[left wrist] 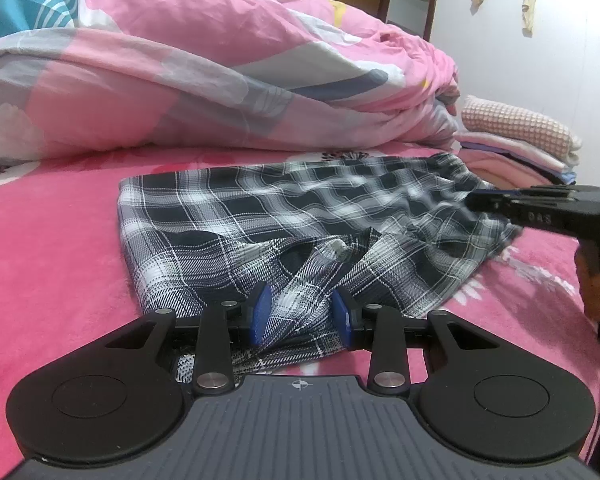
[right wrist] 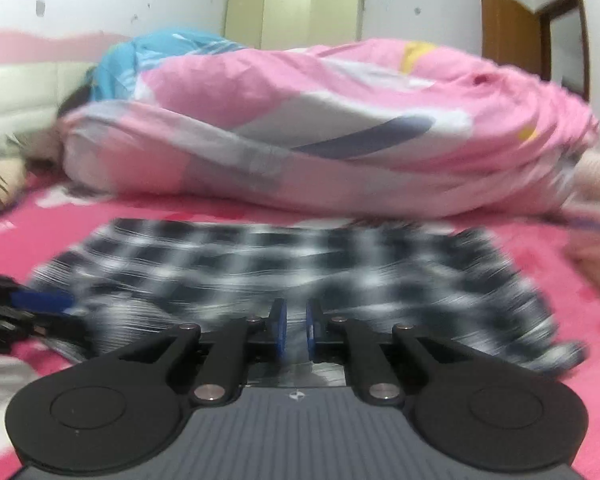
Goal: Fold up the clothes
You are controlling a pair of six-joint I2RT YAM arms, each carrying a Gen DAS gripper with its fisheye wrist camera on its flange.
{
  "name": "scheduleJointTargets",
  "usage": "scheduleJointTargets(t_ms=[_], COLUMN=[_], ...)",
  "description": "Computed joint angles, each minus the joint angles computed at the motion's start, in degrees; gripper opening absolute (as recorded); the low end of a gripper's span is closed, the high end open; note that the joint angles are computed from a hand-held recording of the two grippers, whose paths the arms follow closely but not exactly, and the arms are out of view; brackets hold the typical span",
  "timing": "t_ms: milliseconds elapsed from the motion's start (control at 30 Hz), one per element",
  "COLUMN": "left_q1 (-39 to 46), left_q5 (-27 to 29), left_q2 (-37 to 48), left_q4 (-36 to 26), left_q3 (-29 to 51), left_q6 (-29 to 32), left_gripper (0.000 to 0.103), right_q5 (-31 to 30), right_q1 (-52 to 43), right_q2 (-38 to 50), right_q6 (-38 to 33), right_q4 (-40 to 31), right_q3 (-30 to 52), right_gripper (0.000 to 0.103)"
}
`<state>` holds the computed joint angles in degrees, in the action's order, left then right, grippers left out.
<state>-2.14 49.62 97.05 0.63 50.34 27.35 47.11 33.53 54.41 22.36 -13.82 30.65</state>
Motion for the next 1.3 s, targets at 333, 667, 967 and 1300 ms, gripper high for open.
scheduleJointTargets(t_ms=[333,667,967,1300], left_q1=[0.3,0.7,0.7,1.0], left_q5=[0.6,1.2,1.1,1.4], left_q2=[0.4,0.7,0.4,0.3], left_q4=[-0.3,-0.7,-1.0,-0.9], left_q3=[0.4,0.6,0.6,0.4], left_q6=[0.2,0.4,0.6,0.9], left_gripper=[0.034,0.034,0.035,0.035], right_q5=[-18.5,-18.9,-21.1,-24.7], right_q1=[-24.8,-27.2,-27.4,-35.4], right_q2=[-2.9,8.4,0.6,20.3], right_q6=[1.1,-5.6,-3.1,-10.3], right_q4=[-4.3,0.1,-2.1,11.1], right_q3=[-2.6,5.6,1.4,8.9], right_gripper=[0.012,0.014,0.015,0.033])
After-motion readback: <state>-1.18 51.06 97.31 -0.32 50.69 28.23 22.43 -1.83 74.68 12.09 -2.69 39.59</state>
